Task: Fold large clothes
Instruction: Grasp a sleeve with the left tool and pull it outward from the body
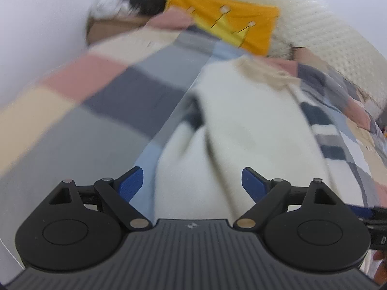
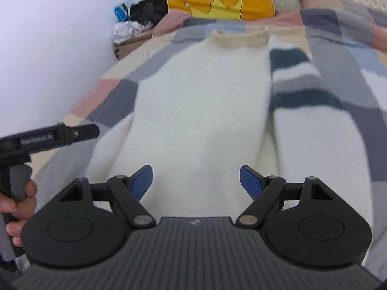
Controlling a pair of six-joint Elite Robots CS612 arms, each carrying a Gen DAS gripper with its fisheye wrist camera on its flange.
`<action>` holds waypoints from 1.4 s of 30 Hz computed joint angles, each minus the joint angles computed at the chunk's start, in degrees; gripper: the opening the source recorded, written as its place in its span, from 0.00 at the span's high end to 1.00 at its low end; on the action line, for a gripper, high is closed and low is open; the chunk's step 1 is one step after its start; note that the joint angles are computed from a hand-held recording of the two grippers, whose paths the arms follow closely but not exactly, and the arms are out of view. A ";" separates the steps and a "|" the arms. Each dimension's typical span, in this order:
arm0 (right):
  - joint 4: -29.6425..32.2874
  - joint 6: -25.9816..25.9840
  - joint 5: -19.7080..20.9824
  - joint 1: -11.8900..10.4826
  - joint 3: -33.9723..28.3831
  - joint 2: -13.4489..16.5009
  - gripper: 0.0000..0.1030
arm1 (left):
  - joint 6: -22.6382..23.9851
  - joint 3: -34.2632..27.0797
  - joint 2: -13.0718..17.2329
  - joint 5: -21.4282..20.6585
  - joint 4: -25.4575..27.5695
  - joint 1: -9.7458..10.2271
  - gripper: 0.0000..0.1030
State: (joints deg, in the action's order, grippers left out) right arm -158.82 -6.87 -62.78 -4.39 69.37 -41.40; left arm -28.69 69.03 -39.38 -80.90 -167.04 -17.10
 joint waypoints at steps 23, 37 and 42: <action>5.49 -5.13 1.40 0.75 -6.52 4.91 0.19 | -11.18 -4.62 3.14 3.58 5.47 2.03 0.92; 4.64 -2.81 3.06 0.44 -7.24 5.37 0.19 | 6.23 -34.02 12.36 28.25 23.28 7.15 0.92; 3.87 -1.11 5.17 0.10 -7.72 5.81 0.19 | 10.20 -53.39 21.82 27.60 35.41 9.31 0.92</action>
State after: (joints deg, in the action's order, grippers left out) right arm -154.95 -7.99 -57.61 -4.29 61.65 -35.59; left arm -18.49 15.64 -17.56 -53.30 -131.62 -7.79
